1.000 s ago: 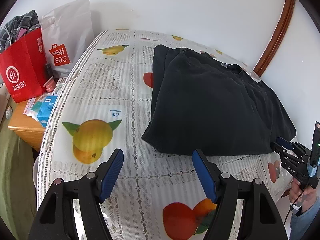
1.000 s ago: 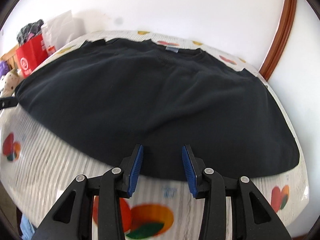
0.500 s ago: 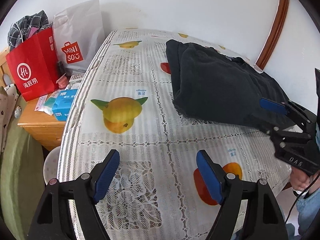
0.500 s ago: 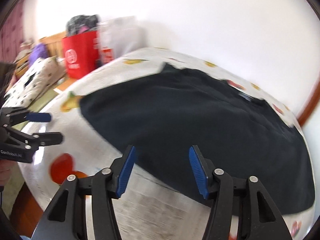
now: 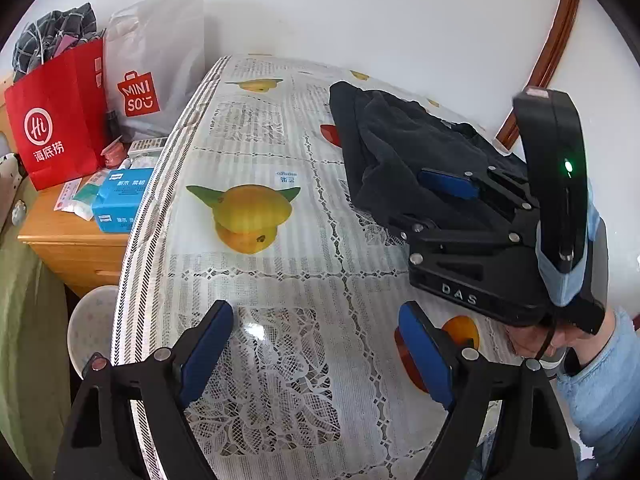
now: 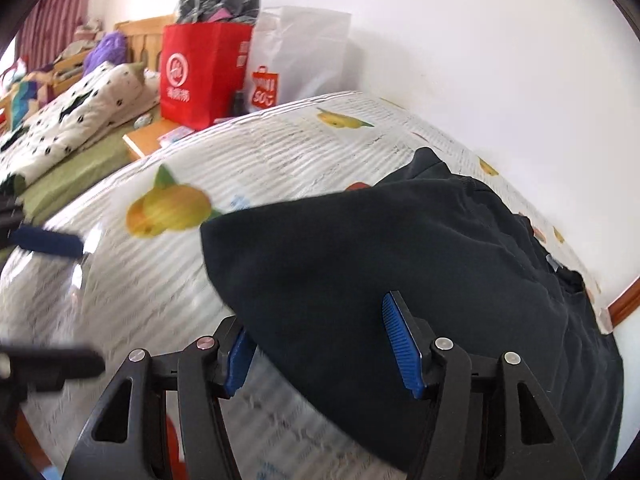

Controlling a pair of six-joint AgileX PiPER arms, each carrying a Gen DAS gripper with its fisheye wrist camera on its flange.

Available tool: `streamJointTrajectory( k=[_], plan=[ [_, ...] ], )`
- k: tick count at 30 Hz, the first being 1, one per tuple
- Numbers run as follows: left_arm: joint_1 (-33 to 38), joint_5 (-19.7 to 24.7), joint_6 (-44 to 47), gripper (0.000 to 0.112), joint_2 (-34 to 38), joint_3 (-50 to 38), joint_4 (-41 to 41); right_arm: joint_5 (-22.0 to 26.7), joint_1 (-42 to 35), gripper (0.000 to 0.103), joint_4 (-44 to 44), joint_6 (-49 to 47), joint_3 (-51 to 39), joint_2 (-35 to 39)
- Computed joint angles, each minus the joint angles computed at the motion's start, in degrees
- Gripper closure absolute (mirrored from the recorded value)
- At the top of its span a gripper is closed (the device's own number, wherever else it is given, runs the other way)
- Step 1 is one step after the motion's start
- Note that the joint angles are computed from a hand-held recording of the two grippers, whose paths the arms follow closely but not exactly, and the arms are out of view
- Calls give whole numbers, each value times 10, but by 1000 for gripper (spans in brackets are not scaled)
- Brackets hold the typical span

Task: Fold small clothes

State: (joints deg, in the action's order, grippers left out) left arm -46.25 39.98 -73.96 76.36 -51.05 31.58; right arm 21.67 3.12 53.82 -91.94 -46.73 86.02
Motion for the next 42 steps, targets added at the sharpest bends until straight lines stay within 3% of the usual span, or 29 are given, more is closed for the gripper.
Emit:
streamJointTrajectory(
  k=[2, 3, 4, 7, 13, 16, 21, 23, 28, 33, 39, 42],
  plan=[
    [-3, 5, 0, 27, 4, -4, 4, -5, 6, 54, 3, 16, -13, 11],
    [-3, 8, 1, 27, 8, -6, 5, -18, 10, 75, 29, -10, -11, 12],
    [-4, 11, 1, 26, 12, -9, 7, -20, 9, 84, 44, -30, -16, 17],
    [-9, 29, -4, 23, 30, -27, 13, 31, -22, 88, 68, -36, -46, 21],
    [-23, 76, 2, 20, 70, -64, 30, 266, -211, 89, 189, 1, -159, 33],
    [-25, 98, 12, 19, 89, -85, 30, 342, -312, 89, 226, 59, -236, 82],
    [-35, 129, 12, 19, 118, -120, 40, 394, -430, 89, 248, 141, -338, 177],
    [-37, 110, 13, 19, 116, -123, 44, 411, -462, 88, 235, 137, -374, 215],
    [-29, 54, 56, 19, 147, -173, -6, 393, -502, 86, 126, 160, -444, 296],
    [-56, 59, 113, 19, 247, -307, -30, 383, -520, 83, 63, 153, -459, 335],
    [-98, 55, 201, 19, 367, -487, -67, 421, -534, 59, 60, 159, -515, 352],
    [-109, 84, 260, 19, 435, -592, -114, 448, -532, 56, 42, 203, -586, 389]
  ],
)
